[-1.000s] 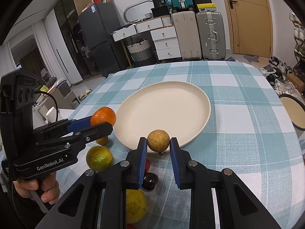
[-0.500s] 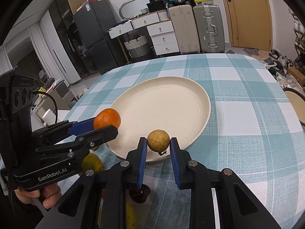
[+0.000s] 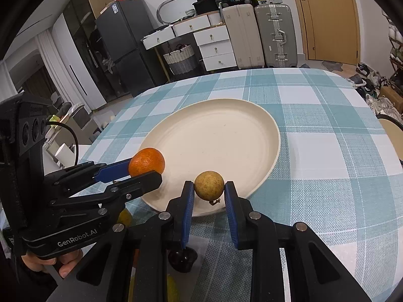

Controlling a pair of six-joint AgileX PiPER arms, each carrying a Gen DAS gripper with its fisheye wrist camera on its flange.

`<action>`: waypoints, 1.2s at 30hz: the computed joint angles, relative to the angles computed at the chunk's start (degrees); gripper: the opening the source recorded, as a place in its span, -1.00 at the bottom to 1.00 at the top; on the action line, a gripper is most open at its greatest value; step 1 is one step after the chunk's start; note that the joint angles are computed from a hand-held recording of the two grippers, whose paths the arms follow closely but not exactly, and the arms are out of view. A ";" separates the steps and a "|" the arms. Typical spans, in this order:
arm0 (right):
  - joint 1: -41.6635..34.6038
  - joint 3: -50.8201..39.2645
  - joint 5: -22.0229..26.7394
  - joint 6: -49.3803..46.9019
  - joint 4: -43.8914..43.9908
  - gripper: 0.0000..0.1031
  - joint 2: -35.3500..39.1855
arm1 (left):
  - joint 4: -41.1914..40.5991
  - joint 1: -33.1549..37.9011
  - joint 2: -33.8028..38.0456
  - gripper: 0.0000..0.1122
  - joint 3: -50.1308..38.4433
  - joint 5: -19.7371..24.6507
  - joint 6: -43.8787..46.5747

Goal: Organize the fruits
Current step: 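Open the left tool over the plate while the right tool releases its fruit there, then withdraw both open tools from the plate back toward the fruit cluster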

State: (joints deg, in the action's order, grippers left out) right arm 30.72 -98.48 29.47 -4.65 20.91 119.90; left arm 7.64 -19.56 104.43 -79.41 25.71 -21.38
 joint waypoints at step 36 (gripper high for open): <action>3.26 17.12 -7.70 11.87 -11.73 0.99 -12.57 | 26.99 -2.39 -20.63 0.81 22.08 -1.80 -31.78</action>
State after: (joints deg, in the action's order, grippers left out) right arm 33.98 -81.36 21.77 7.22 9.18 107.33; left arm 34.62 -21.95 83.80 -57.33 23.91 -53.16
